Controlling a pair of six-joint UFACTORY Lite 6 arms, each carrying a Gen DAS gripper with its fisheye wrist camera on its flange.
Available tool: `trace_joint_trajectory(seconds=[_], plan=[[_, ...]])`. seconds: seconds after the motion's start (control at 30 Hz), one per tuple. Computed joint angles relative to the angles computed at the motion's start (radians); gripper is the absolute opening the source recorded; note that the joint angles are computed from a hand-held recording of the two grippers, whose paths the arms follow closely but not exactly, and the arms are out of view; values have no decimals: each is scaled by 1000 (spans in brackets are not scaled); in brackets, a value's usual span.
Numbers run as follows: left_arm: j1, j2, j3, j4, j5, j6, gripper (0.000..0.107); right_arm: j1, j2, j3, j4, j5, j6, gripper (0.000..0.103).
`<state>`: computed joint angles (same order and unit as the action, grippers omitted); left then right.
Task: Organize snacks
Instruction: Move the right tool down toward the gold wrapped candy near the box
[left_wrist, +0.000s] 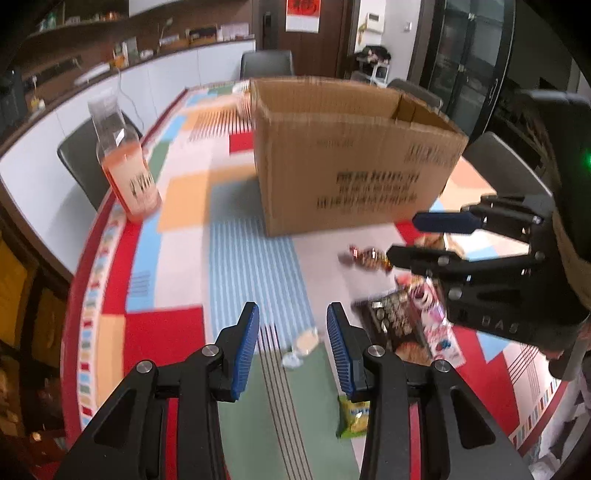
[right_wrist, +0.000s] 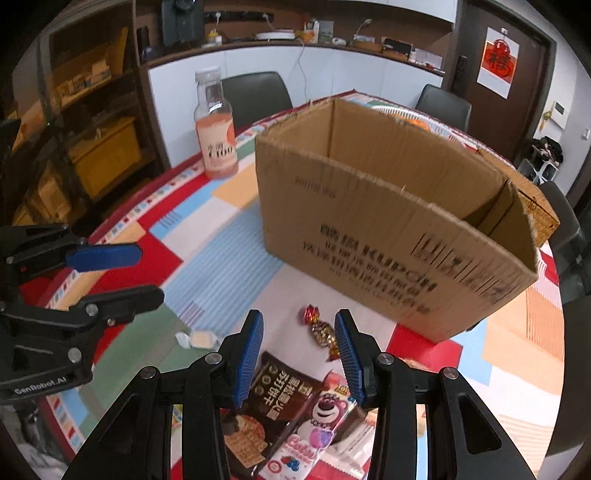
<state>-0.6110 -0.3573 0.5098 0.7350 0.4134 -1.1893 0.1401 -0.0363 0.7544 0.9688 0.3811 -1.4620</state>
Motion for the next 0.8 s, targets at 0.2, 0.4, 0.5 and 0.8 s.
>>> trace_joint_trajectory(seconds=[0.2,0.4,0.5,0.8], plan=[[4,84,-47,34,-80,-74,38,1,66,-13,6,-52,-36,41],[26,189,-37,39,-150,-84,38,5,141,10,6,-95,-51,41],[50,249,-14,35,-180,-73,38,-1,178,35,4,-102,-50,41],[58,370,35,189,-231,-218,37,-9,311,132,-10,-110,-24,41]])
